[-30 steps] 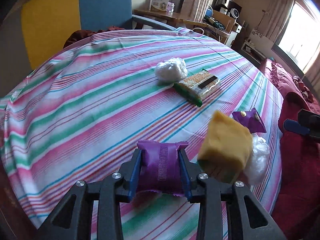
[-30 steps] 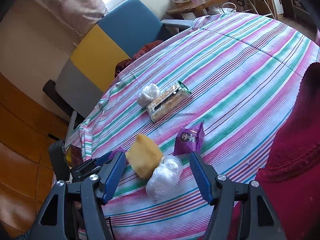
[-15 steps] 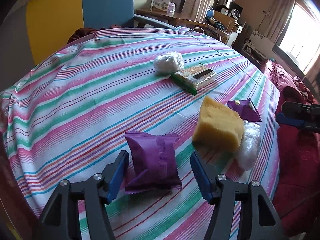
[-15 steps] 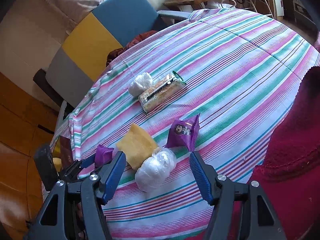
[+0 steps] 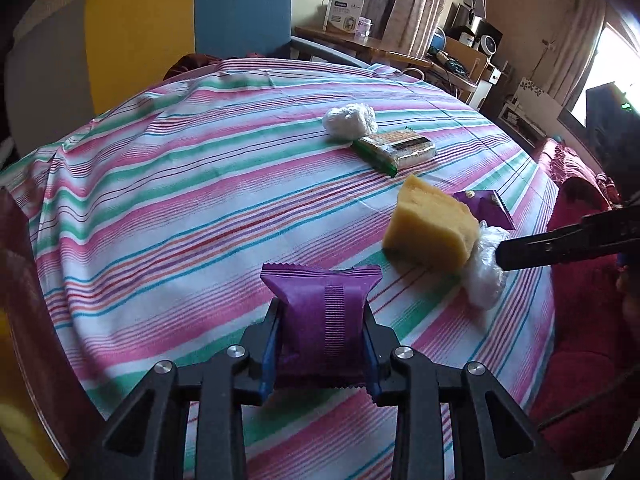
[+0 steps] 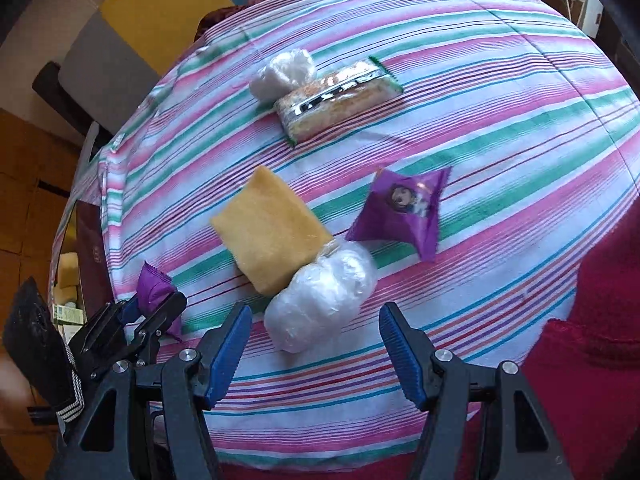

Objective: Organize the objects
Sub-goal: 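Drop the purple packet into the tray with the left tool while the right tool grasps a clear plastic bundle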

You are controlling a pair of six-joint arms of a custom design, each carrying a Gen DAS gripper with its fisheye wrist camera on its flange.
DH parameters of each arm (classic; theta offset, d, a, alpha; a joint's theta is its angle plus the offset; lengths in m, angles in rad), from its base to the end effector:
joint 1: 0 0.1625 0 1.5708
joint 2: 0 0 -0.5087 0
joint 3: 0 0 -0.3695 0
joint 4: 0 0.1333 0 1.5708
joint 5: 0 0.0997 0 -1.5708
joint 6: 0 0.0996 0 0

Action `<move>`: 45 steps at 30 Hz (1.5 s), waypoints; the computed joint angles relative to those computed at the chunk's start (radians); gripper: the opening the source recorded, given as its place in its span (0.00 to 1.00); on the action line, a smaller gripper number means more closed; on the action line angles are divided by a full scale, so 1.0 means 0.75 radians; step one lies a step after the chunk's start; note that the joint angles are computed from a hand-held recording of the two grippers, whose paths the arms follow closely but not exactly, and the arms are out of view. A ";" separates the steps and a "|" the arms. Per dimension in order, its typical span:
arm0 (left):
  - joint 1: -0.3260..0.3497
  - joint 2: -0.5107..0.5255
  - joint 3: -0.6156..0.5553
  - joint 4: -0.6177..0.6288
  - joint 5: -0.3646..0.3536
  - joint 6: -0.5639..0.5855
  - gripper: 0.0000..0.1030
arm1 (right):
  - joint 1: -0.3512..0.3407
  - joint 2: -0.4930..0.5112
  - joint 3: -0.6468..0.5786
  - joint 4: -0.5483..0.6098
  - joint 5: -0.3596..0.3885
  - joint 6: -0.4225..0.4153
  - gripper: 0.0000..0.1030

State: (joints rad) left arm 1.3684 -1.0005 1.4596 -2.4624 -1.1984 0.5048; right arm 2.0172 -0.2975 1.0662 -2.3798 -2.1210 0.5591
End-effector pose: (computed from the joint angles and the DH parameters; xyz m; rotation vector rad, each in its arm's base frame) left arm 0.0183 -0.7544 0.3845 0.8203 2.5412 -0.5037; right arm 0.4424 -0.7361 -0.0261 -0.1642 -2.6440 0.4071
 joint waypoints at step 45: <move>0.212 0.032 -0.656 0.126 0.471 -0.346 0.57 | 0.046 0.068 -0.056 -0.150 -0.143 -0.184 0.35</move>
State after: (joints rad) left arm 1.5274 -0.9766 0.9676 -2.3678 -0.8449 0.2452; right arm 2.0514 -0.2463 1.0243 -2.4923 -2.2281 0.4213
